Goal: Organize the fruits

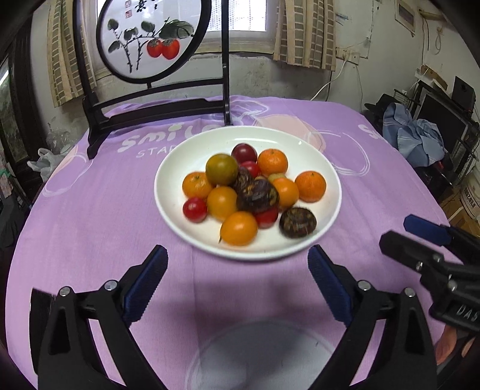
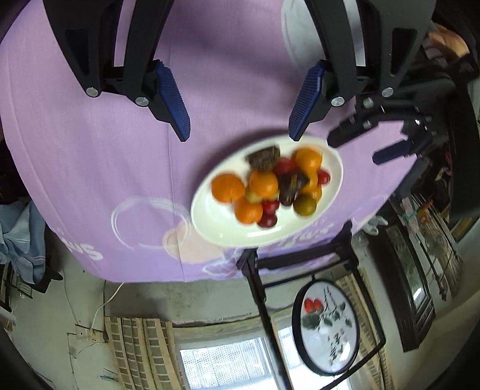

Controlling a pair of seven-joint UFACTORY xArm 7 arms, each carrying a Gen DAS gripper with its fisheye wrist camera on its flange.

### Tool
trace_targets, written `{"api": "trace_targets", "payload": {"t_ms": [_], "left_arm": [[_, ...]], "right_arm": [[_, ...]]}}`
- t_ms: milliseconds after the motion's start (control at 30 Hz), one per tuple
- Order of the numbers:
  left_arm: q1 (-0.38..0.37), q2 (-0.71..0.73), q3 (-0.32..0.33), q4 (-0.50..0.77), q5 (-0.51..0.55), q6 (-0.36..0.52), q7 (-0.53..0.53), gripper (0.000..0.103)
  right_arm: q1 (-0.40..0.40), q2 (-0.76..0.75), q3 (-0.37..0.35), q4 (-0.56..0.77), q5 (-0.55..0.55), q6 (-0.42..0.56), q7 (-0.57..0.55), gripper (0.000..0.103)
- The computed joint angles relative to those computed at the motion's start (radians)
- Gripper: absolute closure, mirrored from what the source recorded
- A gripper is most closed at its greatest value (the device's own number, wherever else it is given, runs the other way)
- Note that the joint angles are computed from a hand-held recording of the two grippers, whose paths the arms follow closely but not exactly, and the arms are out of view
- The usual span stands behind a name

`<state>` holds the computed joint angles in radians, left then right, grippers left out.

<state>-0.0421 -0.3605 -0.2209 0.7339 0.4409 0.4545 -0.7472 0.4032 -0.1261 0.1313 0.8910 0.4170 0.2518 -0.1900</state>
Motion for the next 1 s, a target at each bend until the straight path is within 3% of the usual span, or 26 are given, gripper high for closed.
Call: {"api": "trace_targets", "payload": {"t_ms": [133, 233, 467, 733, 1000], "left_arm": [[-0.010, -0.093, 0.005, -0.078, -0.025, 0.016, 0.001, 0.010], [-0.015, -0.166, 0.008, -0.132, -0.056, 0.029, 0.019, 0.010], [-0.002, -0.299, -0.028, -0.232, -0.085, 0.063, 0.024, 0.008], [-0.005, -0.346, -0.037, -0.287, -0.130, 0.084, 0.022, 0.008], [0.008, -0.356, -0.037, -0.313, -0.145, 0.056, 0.004, 0.008]], "right_arm": [[-0.010, -0.074, 0.029, -0.101, -0.090, -0.009, 0.086, 0.034], [0.014, -0.117, 0.020, -0.158, -0.099, -0.017, 0.099, 0.034], [-0.001, -0.183, 0.053, -0.241, -0.228, -0.027, 0.222, 0.034], [-0.034, -0.205, 0.085, -0.285, -0.369, -0.039, 0.341, 0.028], [-0.014, -0.192, 0.062, -0.301, -0.394, -0.039, 0.359, 0.028]]}}
